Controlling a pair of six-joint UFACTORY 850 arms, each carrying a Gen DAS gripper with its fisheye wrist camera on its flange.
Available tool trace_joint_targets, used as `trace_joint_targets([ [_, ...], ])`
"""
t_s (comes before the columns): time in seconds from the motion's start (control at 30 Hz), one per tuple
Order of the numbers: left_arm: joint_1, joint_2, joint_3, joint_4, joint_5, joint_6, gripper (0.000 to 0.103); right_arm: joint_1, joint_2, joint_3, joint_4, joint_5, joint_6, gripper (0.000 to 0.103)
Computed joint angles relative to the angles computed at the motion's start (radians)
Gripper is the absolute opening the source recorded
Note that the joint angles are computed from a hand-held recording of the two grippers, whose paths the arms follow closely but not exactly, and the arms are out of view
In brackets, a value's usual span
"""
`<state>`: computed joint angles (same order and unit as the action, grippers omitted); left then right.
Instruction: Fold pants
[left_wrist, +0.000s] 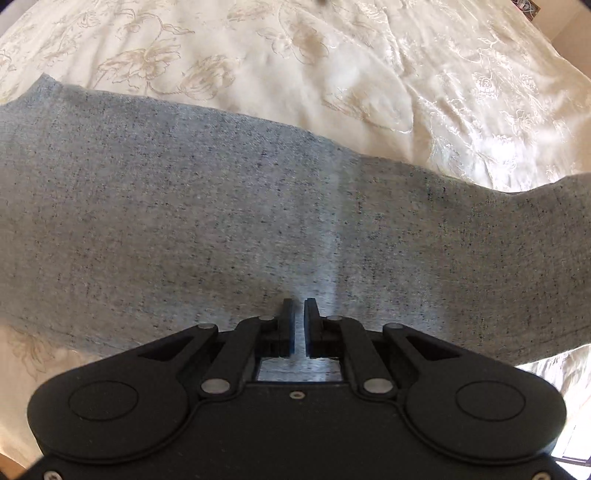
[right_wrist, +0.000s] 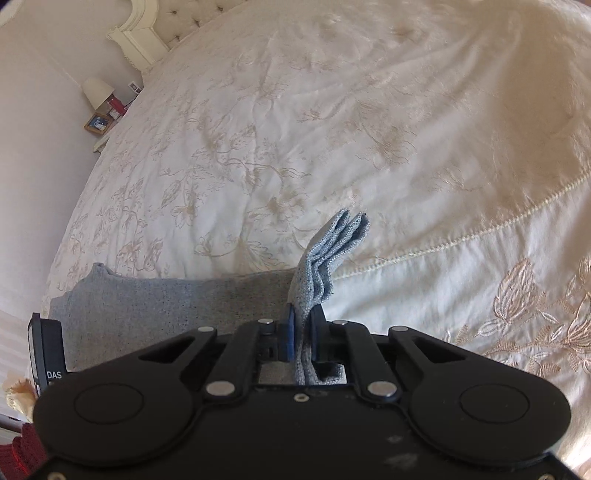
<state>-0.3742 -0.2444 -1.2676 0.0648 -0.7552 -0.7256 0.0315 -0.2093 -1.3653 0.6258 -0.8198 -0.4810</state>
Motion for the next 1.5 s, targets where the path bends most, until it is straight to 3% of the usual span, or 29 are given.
trace_joint_targets([
  [0.17,0.1,0.093,0.091,-0.065,0.028,0.174,0.012,0.134,0.048,0.004,-0.006,0.06,0.083,0.009],
  [0.33,0.219,0.165,0.158,-0.133,0.039,0.344,0.012,0.318,0.043,-0.017,-0.019,0.126,0.215,0.009],
  [0.47,0.326,0.22,0.207,-0.15,0.034,0.42,0.012,0.465,-0.022,-0.045,-0.062,0.182,0.327,0.009],
  [0.67,0.466,0.279,0.248,-0.142,0.005,0.515,0.012,0.611,-0.137,-0.09,-0.15,0.232,0.472,0.009],
  [0.73,0.49,0.278,0.245,-0.141,0.002,0.53,0.012,0.651,-0.168,-0.097,-0.214,0.255,0.534,0.016],
  [0.8,0.509,0.283,0.243,-0.154,0.0,0.555,0.012,0.67,-0.195,-0.109,-0.24,0.246,0.567,0.025],
  [0.87,0.516,0.283,0.237,-0.176,0.007,0.578,0.012,0.669,-0.197,-0.11,-0.198,0.232,0.521,0.025],
  [1.07,0.506,0.263,0.202,-0.266,0.031,0.674,0.012,0.633,-0.072,-0.003,-0.078,0.27,0.386,0.031],
  [1.3,0.422,0.216,0.166,-0.373,0.016,0.821,0.012,0.604,0.068,0.148,-0.397,0.227,0.745,0.034],
  [1.4,0.381,0.182,0.167,-0.338,-0.001,0.867,0.012,0.611,0.108,0.214,-0.544,0.215,0.909,0.034],
  [1.5,0.341,0.139,0.168,-0.211,-0.016,0.839,0.013,0.615,0.129,0.261,-0.63,0.212,1.005,0.034],
])
